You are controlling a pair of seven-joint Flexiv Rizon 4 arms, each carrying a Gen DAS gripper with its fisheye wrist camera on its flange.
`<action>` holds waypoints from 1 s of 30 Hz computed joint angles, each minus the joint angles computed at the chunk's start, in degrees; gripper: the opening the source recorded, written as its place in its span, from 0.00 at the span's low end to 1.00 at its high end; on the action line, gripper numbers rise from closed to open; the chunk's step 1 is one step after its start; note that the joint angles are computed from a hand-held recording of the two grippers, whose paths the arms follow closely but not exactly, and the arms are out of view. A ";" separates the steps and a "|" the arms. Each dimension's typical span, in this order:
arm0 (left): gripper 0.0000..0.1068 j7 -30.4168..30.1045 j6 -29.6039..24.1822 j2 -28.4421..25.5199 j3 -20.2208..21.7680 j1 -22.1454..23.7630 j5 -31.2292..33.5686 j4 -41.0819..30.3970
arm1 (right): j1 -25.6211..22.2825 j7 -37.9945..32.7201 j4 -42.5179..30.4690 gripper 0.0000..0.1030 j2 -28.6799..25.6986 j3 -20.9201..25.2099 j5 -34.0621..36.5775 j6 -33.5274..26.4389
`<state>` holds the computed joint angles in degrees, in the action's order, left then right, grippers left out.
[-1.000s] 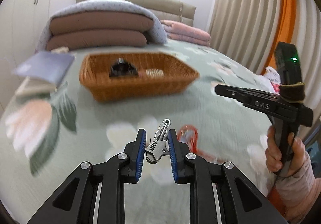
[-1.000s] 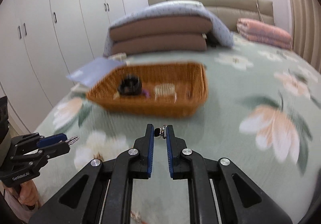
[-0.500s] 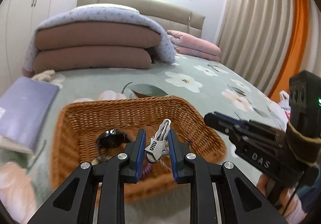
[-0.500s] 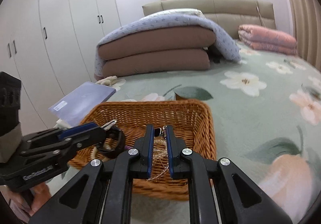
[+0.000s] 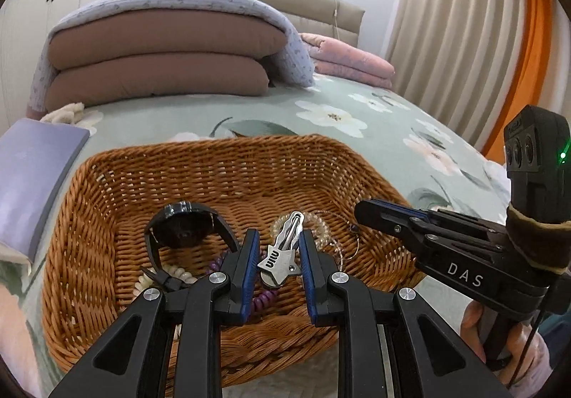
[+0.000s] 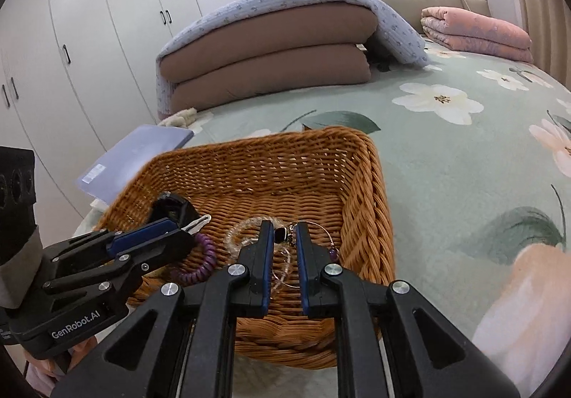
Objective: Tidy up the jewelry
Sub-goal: 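Lower the key and clasp into the basket and open both grippers, then grasp the blue pendant on the red cord with the left gripper while the right grasps the beaded bracelet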
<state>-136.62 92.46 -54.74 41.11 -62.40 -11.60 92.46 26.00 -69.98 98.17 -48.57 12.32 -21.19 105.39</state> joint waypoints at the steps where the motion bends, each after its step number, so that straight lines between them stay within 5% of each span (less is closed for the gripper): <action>1: 0.22 0.50 0.06 0.34 -1.13 0.80 0.23 -0.12 | -0.54 -0.10 -0.07 0.16 -0.18 0.61 -0.27 0.00; 5: 0.23 2.69 2.14 2.02 -6.93 4.92 0.68 0.44 | -2.49 -0.30 0.23 0.17 -0.42 2.82 -1.26 0.53; 7: 0.25 3.07 2.63 1.82 -6.24 4.25 -0.20 0.74 | -2.37 -0.24 0.41 0.17 -0.32 2.54 -1.27 0.76; 10: 0.44 4.17 5.79 2.18 -7.08 4.31 -1.53 2.10 | -3.36 0.02 0.40 0.17 -0.55 3.51 -1.79 0.70; 13: 0.44 5.37 5.36 1.11 -3.84 1.27 -4.35 2.42 | -3.26 0.17 0.70 0.18 -0.39 3.23 -1.80 1.24; 17: 0.44 7.49 7.22 1.62 -5.35 1.68 -6.92 3.89 | -1.51 0.34 1.51 0.32 0.22 1.03 -0.75 2.67; 25: 0.44 11.11 10.95 0.86 -2.28 -3.68 -13.47 7.09 | 7.77 -3.19 7.26 0.33 4.01 -8.68 7.61 10.80; 30: 0.44 13.31 15.00 3.03 -5.01 -6.03 -16.22 11.33 | 5.14 -5.26 14.36 0.33 7.09 -5.20 8.60 16.82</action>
